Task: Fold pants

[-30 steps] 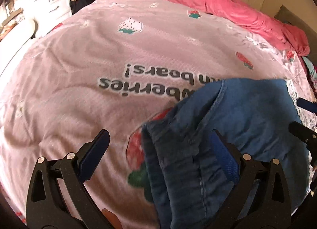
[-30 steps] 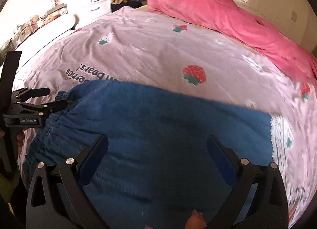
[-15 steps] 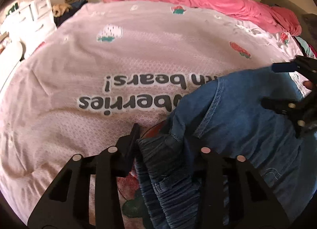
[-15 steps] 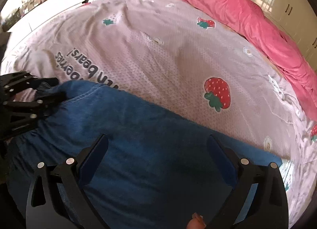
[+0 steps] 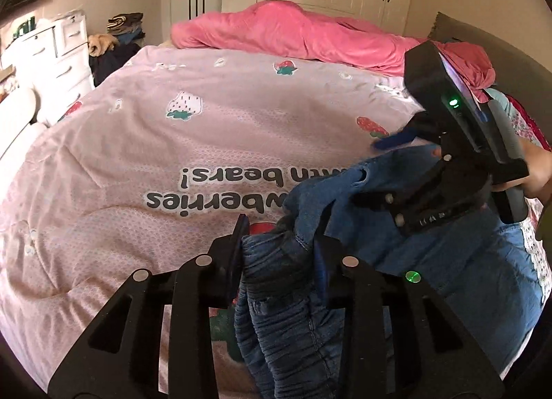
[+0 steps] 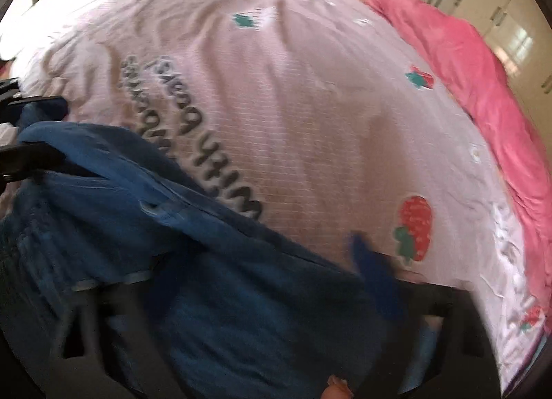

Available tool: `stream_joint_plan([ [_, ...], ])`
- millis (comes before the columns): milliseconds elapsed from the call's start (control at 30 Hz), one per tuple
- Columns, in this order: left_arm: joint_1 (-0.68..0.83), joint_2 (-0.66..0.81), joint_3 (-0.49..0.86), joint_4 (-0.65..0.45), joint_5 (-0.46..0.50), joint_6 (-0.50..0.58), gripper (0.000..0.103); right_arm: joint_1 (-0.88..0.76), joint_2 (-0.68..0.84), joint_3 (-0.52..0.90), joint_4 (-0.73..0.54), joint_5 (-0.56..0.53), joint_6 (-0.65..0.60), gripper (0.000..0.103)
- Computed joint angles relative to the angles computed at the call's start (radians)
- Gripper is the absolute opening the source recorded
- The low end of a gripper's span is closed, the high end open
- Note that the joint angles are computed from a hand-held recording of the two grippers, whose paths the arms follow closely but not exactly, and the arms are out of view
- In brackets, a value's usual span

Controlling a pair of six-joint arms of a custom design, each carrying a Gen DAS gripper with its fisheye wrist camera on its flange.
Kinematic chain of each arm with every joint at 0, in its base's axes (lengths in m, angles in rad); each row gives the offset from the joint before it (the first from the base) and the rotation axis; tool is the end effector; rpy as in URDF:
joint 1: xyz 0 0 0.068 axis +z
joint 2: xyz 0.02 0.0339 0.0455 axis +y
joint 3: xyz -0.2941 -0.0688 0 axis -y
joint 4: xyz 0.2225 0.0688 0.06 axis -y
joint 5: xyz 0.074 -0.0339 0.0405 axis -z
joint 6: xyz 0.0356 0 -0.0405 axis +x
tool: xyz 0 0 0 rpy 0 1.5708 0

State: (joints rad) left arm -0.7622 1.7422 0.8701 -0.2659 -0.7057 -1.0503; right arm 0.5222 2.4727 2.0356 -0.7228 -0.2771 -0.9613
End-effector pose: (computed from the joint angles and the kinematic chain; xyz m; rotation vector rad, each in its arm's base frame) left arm 0.2341 -0.1916 0.1797 -0.5210 2.2782 0.1259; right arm 0.4467 0.2683 0.1568 -1.8626 1.9177 0.2424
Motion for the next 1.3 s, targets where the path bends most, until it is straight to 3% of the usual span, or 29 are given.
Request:
stream_joint_plan([
  [67, 0.001, 0.001, -0.006, -0.005, 0.001, -0.014, 0.025, -0.011, -0.027, -0.058, 0.006, -0.047, -0.022, 0.030],
  [133, 0.001, -0.012, -0.020, 0.001, -0.001, -0.023, 0.025, -0.022, -0.075, -0.162, 0.078, -0.085, -0.022, 0.019],
  [233, -0.005, -0.025, -0.031, 0.003, -0.009, -0.032, 0.025, -0.056, -0.149, -0.311, 0.179, -0.152, 0.040, 0.014],
  [467, -0.058, -0.053, -0.024, -0.010, -0.044, -0.044, 0.026, -0.184, -0.372, -0.618, 0.311, -0.362, 0.159, 0.013],
  [600, -0.146, -0.065, 0.016, -0.084, -0.115, -0.089, 0.026, -0.243, -0.497, -0.767, 0.336, -0.424, 0.182, 0.013],
  [800, -0.328, -0.033, 0.096, -0.293, -0.234, -0.308, 0.027, -0.327, -0.667, -0.999, 0.358, -0.497, 0.115, 0.013],
  [1000, -0.461, -0.012, 0.061, -0.320, -0.180, -0.519, 0.027, -0.381, -0.759, -1.182, 0.363, -0.490, 0.031, 0.013],
  [1300, -0.559, 0.057, 0.100, -0.402, -0.099, -0.660, 0.028, -0.434, -0.785, -1.342, 0.349, -0.489, -0.077, 0.015],
])
